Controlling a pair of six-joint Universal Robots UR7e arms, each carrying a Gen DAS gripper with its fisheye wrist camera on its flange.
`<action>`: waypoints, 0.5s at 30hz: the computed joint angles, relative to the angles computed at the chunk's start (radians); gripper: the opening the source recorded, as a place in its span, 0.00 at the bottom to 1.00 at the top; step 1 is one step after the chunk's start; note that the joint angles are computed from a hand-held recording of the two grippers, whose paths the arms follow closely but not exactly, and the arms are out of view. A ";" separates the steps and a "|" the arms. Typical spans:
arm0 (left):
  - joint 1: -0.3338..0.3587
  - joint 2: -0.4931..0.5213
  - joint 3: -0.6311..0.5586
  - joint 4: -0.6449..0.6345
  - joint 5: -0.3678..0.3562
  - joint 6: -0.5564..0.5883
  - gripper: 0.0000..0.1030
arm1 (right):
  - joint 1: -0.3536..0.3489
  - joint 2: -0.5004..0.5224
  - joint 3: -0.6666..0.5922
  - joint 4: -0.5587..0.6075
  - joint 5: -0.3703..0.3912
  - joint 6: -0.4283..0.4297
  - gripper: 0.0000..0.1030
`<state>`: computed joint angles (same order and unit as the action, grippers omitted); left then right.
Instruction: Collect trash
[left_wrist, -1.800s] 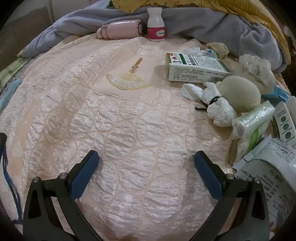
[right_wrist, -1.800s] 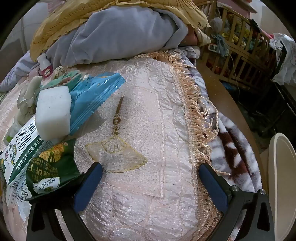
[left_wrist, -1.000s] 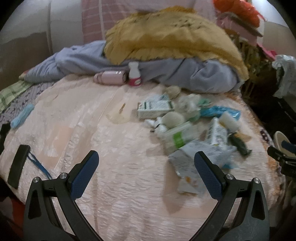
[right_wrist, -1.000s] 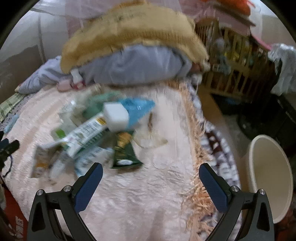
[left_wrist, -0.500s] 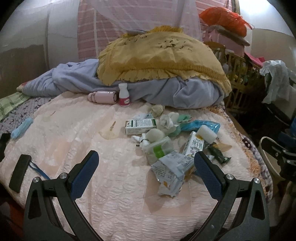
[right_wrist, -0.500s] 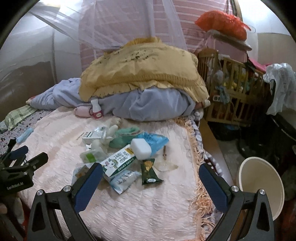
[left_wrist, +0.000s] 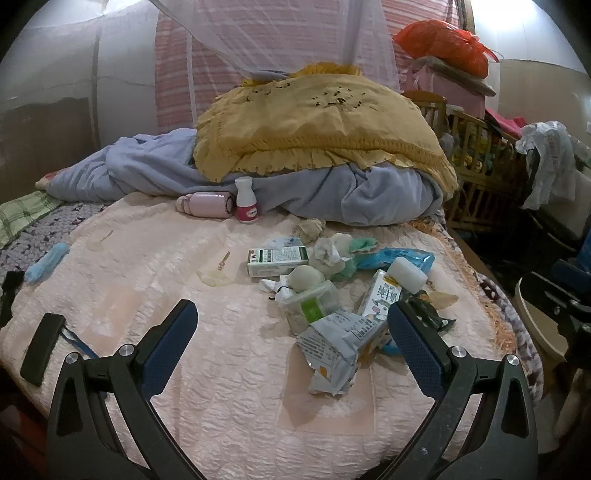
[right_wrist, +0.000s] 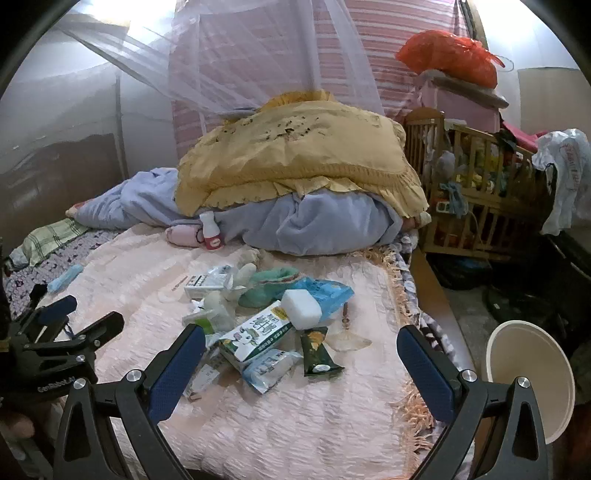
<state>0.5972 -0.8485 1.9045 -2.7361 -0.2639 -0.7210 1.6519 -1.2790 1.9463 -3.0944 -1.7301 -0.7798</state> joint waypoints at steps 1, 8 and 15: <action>0.000 -0.001 -0.001 0.005 0.001 -0.007 1.00 | 0.001 0.000 0.004 -0.009 0.004 -0.005 1.00; 0.002 -0.002 -0.002 0.014 0.005 -0.016 1.00 | 0.010 0.003 0.021 -0.062 0.000 -0.042 1.00; 0.002 0.008 -0.008 -0.014 0.019 0.011 1.00 | 0.013 0.003 0.029 -0.080 0.010 -0.056 1.00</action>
<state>0.5990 -0.8401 1.8966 -2.7499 -0.2448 -0.7095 1.6651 -1.2763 1.9751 -3.1745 -1.7202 -0.8360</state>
